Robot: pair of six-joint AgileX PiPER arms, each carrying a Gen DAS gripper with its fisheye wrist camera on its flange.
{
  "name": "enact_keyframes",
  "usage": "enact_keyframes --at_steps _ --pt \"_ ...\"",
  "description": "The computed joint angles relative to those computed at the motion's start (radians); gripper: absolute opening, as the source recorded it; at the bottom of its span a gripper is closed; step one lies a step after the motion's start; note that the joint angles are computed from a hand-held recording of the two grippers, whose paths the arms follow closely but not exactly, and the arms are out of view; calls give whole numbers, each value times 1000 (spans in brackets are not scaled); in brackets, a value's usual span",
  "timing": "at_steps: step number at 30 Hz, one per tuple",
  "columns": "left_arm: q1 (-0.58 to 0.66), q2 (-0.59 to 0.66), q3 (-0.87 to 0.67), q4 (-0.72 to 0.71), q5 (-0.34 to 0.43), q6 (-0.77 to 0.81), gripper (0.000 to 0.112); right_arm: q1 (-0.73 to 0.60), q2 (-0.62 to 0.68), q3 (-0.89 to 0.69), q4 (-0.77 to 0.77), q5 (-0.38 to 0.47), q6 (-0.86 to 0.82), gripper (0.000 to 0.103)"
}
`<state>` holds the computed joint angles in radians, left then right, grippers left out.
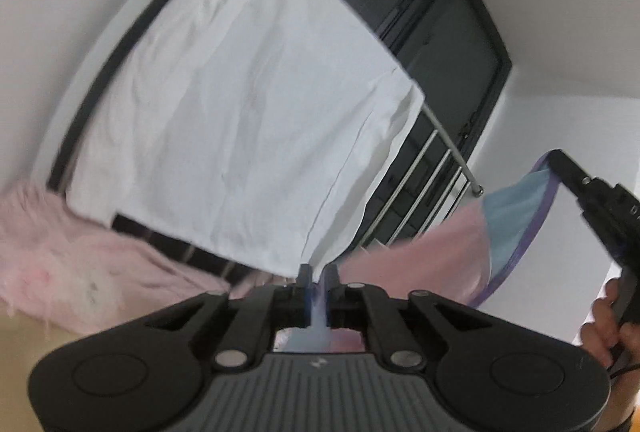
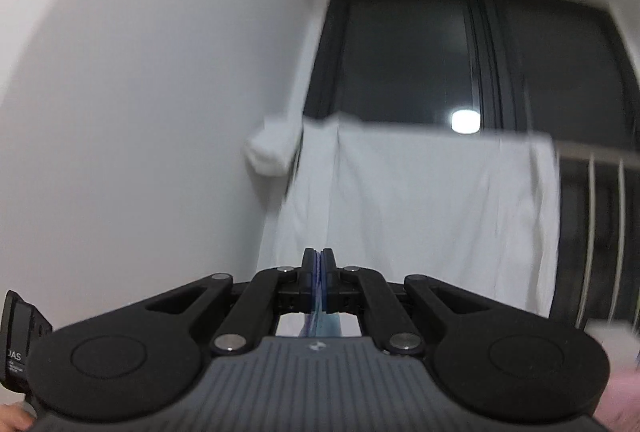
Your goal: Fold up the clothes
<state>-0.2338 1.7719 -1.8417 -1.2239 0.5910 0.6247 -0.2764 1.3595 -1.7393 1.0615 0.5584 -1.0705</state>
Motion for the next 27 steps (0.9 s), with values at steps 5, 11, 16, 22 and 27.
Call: enact_keyframes --at_steps 5,11,16,22,27 --pt "20 -180 243 -31 -31 119 16 16 -138 150 -82 106 41 2" --pt "5 -370 628 34 -222 241 46 220 -187 610 -410 212 233 53" --pt "-59 -289 728 373 -221 56 47 -104 -138 823 -66 271 -128 56" --pt "-278 -16 591 839 -305 -354 44 -124 299 540 -271 -115 144 47" --pt "-341 84 520 1249 -263 -719 23 -71 622 186 -436 -52 399 32"
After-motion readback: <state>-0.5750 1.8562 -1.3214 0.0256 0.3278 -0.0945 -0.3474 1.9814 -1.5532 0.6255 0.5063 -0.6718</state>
